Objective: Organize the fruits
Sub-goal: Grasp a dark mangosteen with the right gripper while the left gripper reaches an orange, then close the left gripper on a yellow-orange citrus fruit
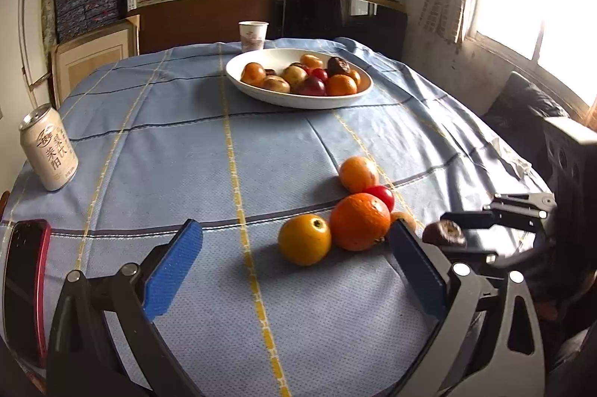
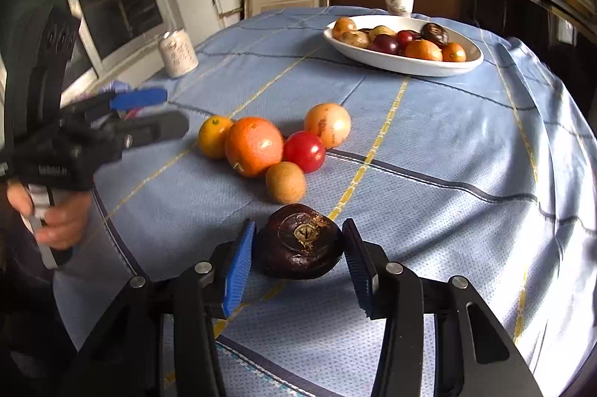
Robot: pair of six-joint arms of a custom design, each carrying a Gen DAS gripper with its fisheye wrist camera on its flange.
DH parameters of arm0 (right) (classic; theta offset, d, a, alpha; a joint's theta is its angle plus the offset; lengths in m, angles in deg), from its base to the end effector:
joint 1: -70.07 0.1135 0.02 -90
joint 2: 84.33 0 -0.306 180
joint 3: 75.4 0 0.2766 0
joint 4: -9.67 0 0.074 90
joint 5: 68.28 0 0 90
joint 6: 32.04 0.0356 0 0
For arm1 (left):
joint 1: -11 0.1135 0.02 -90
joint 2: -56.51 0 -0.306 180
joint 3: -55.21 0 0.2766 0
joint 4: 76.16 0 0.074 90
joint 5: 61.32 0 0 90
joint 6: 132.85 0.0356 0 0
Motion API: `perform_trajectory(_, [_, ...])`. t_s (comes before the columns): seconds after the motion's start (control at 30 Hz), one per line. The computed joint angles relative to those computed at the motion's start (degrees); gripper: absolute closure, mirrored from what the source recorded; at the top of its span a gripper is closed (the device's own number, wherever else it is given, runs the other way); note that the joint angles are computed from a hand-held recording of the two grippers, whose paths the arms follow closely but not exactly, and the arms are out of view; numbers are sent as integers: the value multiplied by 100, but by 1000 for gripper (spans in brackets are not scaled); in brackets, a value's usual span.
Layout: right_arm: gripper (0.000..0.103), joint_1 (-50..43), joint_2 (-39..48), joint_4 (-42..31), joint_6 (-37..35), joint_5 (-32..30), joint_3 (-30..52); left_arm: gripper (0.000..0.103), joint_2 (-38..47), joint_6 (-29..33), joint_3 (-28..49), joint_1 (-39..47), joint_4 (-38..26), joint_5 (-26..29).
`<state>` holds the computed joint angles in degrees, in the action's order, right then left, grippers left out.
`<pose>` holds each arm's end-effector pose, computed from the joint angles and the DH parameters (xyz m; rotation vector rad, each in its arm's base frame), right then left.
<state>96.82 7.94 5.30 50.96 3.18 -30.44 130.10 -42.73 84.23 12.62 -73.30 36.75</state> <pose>0.2507 0.1391 0.1314 -0.8556 2.3355 0.5473 0.2122 0.0010 0.1402 0.0425 2.2939 -0.1461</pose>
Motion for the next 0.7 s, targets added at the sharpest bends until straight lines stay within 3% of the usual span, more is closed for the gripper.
perform_trajectory(0.2, [55, -431, 54, 270, 464, -439, -42, 8, 173, 26, 101, 12, -84, 107])
perform_trajectory(0.33, [55, -478, 84, 295, 495, -511, -30, 34, 536, 307, 340, 164, -348, 397])
perform_trajectory(0.4, [55, -525, 77, 327, 513, -553, -54, 40, 739, 508, 455, 172, -442, 322])
perform_trajectory(0.5, [55, -590, 75, 391, 553, -628, -82, 42, 940, 724, 595, 294, -571, 549])
perform_trajectory(0.7, [55, -630, 82, 398, 568, -680, -86, 47, 1264, 905, 812, 222, -648, 411])
